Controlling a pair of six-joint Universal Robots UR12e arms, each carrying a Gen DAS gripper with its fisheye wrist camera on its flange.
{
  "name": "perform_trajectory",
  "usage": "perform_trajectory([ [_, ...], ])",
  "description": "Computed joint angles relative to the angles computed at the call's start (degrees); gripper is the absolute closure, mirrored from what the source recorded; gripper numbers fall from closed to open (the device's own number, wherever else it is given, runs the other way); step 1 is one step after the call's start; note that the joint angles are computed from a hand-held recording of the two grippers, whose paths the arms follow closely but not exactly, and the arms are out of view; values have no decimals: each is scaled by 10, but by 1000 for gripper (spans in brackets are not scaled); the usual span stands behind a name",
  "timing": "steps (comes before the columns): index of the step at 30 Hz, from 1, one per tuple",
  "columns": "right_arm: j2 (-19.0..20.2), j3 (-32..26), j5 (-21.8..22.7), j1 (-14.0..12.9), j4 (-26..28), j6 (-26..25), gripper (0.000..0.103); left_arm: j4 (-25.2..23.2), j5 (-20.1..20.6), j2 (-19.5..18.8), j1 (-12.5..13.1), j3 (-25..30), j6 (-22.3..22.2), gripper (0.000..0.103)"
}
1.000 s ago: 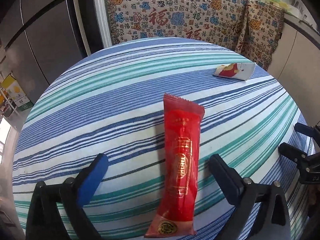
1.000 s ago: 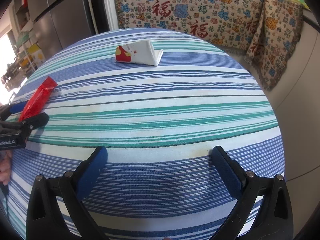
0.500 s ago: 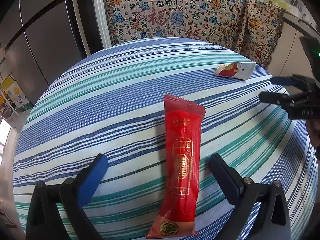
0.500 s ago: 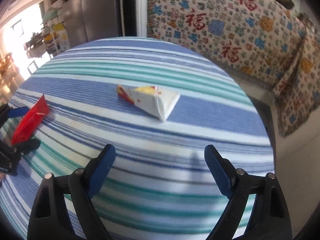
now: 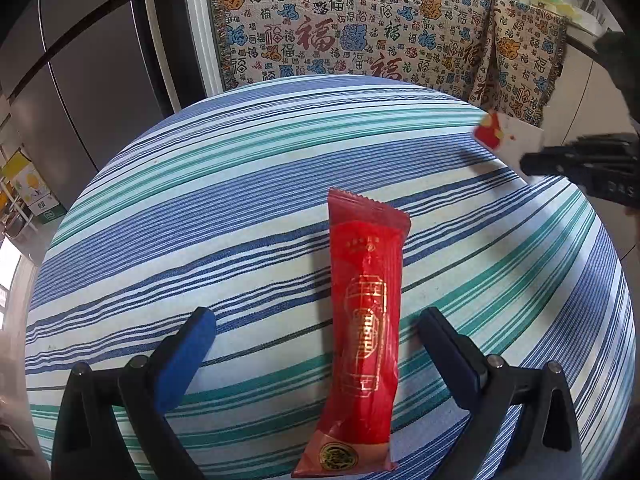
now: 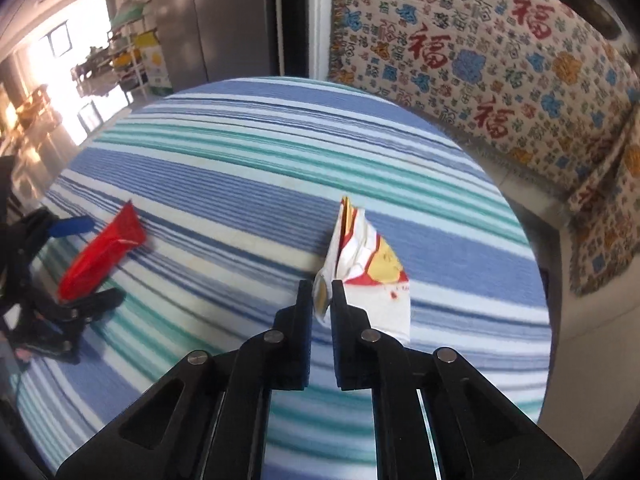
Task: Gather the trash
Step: 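Grasp the white-and-red paper carton with the right gripper while the left holds the red wrapper, then carry the red wrapper and paper carton over the wastebasket and open both grippers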
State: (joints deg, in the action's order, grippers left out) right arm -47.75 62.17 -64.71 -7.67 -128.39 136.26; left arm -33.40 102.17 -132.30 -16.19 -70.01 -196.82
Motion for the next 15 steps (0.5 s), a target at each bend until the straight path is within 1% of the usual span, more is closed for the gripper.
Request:
perform_trajectory([
  [2,-25,34,1,-8,4,31,96,0,0,0,0,0,0,0],
  [4,-51,70,8,-17,20,52,96,4,-6,1,1,-3,-1,0],
  [6,-76,108,18,-24,12,60,96,15,-27,6,4,-10,6,1],
  [7,-85,123,26,-27,8,61,96,22,-45,10,7,-18,7,2],
  [9,-103,151,41,-34,-4,69,95,39,-69,21,10,-34,3,2],
  [12,-116,176,47,-37,-28,79,95,52,-84,28,7,-43,8,2],
  [14,-121,186,52,-40,-35,86,95,42,-87,28,4,-38,23,16],
  [15,-123,190,54,-40,-37,90,95,29,-83,26,1,-31,30,29],
])
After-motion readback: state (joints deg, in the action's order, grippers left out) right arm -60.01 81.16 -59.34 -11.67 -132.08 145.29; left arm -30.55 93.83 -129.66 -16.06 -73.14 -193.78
